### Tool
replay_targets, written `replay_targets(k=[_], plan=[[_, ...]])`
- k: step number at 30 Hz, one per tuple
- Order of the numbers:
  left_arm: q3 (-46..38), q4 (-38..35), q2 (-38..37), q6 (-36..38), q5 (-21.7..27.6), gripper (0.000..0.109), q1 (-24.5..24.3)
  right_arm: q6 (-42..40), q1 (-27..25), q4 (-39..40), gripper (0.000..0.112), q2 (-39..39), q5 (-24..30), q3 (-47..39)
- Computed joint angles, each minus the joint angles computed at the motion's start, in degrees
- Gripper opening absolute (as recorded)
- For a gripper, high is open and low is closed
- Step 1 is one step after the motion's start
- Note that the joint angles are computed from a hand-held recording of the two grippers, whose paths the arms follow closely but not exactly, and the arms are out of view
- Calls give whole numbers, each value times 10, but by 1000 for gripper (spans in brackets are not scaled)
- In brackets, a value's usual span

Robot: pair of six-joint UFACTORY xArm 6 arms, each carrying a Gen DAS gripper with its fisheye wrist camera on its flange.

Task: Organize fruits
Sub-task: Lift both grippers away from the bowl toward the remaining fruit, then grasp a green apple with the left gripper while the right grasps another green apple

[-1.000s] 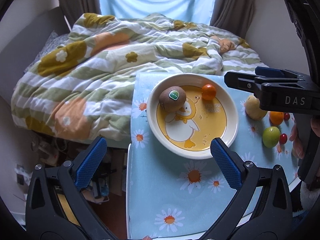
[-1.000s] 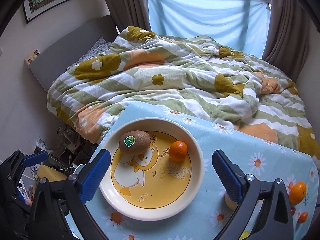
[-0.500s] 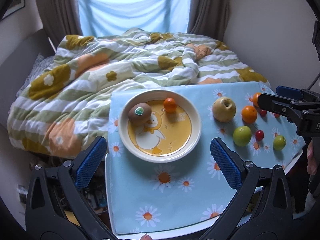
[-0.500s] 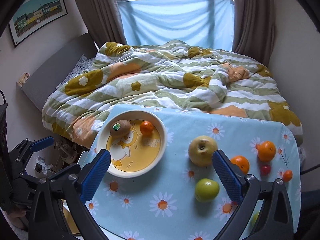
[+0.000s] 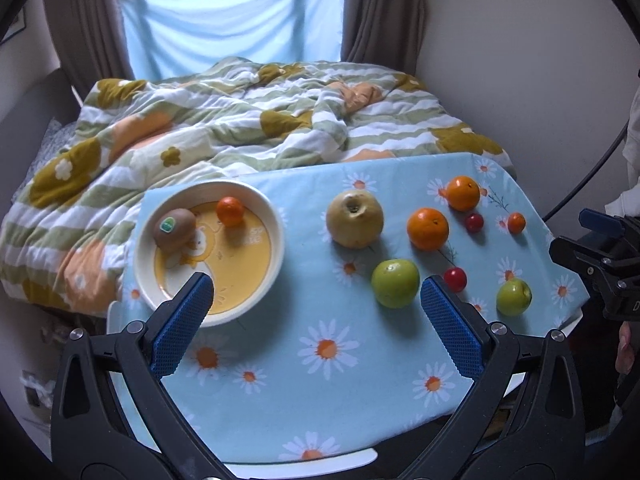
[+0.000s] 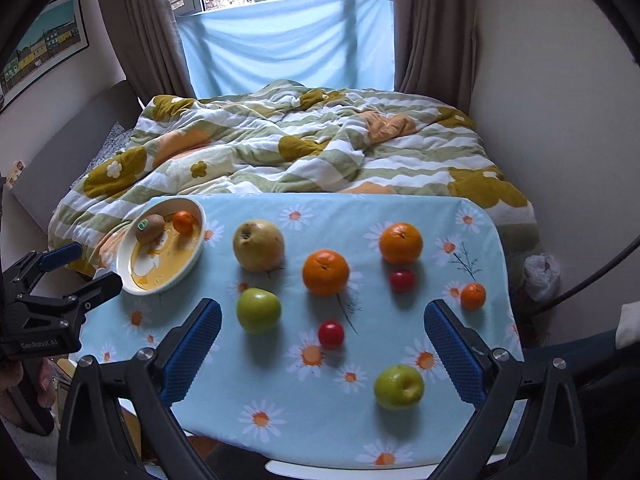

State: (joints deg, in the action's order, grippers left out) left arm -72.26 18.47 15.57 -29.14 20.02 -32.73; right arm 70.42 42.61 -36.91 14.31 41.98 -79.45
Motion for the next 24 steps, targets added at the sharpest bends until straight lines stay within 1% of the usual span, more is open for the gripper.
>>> replay_targets(k=[2, 4, 8, 11, 16, 20, 22, 23, 24], plan=[[-19, 19, 21, -27, 4, 103, -13, 1, -10, 4, 101, -25, -24, 46], [-34, 17, 41, -33, 1, 103, -24, -1, -19, 10, 101, -43, -43, 83], [-69, -5, 87, -23, 1, 103, -39, 7, -31, 8, 101, -65, -77, 145], [-101, -12, 125, -15, 8, 103, -49, 12, -39, 8, 101, -68, -105, 178], [-145, -29, 180, 2, 22, 103, -54, 9, -50, 16, 101, -57, -147, 208], [-178, -49, 218, 22, 31, 103, -55, 21, -51, 8, 101, -42, -164, 216], [-197, -60, 236, 32, 38, 103, -56, 30, -51, 0, 101, -34, -163, 214], [-205, -68, 245, 39, 40, 100, -56, 35, -51, -5, 101, -32, -164, 215], [-215, -75, 254, 46, 45, 91, -56, 37, -51, -7, 101, -29, -164, 213]])
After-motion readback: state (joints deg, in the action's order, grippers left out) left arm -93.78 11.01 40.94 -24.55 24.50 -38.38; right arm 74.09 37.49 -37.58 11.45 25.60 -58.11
